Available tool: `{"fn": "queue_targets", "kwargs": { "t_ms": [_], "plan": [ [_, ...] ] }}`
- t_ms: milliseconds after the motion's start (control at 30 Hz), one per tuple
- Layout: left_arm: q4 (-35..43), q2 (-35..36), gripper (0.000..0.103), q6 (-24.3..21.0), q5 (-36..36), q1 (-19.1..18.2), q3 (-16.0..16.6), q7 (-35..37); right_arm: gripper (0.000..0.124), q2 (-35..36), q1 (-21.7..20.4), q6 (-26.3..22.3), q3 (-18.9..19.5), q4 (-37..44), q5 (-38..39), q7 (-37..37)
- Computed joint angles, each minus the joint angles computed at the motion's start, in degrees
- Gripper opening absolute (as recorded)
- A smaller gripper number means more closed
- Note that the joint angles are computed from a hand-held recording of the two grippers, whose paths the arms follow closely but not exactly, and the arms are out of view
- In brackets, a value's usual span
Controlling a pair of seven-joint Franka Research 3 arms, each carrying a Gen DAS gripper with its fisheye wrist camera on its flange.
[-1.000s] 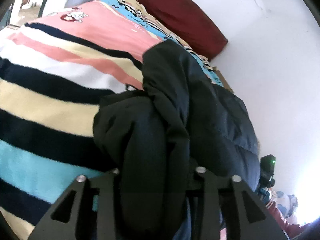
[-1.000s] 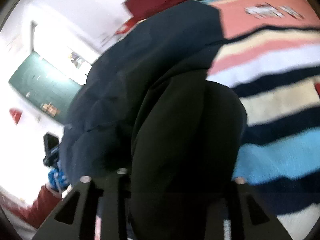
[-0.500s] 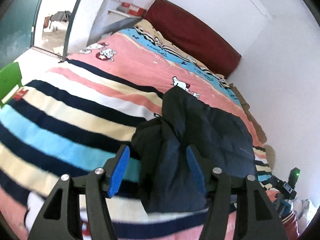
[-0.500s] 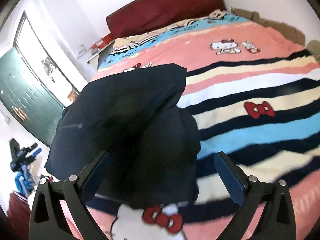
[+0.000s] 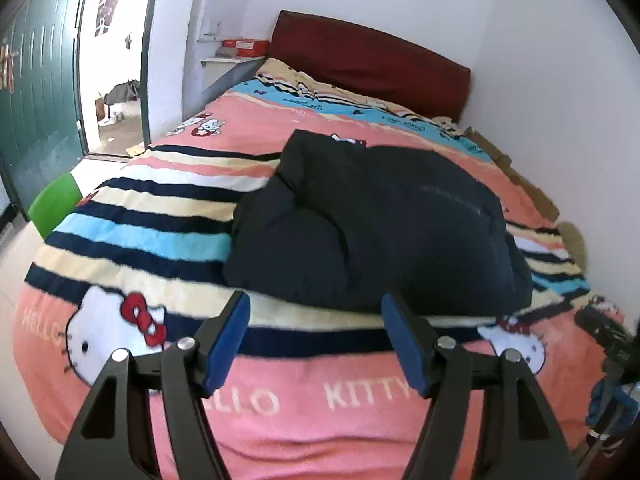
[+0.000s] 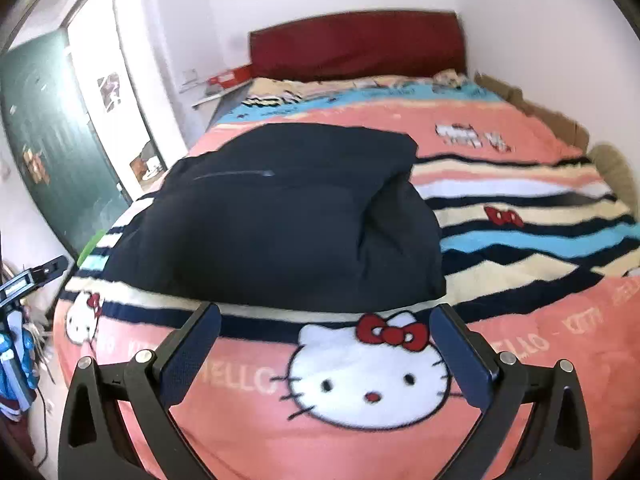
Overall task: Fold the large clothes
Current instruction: 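Open both grippers and withdraw them from the folded jacket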
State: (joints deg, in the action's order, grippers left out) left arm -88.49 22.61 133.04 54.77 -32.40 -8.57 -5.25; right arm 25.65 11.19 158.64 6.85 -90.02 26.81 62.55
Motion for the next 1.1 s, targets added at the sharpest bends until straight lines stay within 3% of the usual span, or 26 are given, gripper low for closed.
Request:
{"fn": "queue_targets", "kwargs": {
  "t_ms": [200,300,400,667,933,1100],
  "plan": [
    [11.01,6.57,0.067,-16.13,2.94,-7.98,0.38,1.26,0.103,-7.95,3.16,11.46,-0.36,-12.96,-1.74,-0.21],
    [14.49,9.15,0.067,-20.21,2.99,-10.18,1.10,1.64,0.103,-10.02,4.70,16.21,-1.08,-17.55,-3.67,1.14],
    [18.09,11.91,0.067,-22.93,1.92,-11.63,1.52,3.64,0.103,-11.14,5.14,17.99,-1.32,-20.44,-4.64,2.28],
    [22.80,16.16,0.067,-24.10,0.01,-14.01,3.17,6.14,0.102,-11.00,6.34,18.53,-3.56,-23.64,-9.20,7.02],
    [22.75,17.29,0.067,-23.14,-2.20,-14.18,3.77,7.08,0.103,-10.69,3.30,20.15,-0.53,-24.74,-7.51,5.83],
    [22.55,17.74,0.067,-21.94,-2.98,-13.86,3.80,7.39,0.103,-10.01,3.25,19.45,-0.88,-24.22,-7.11,6.02]
  ]
}}
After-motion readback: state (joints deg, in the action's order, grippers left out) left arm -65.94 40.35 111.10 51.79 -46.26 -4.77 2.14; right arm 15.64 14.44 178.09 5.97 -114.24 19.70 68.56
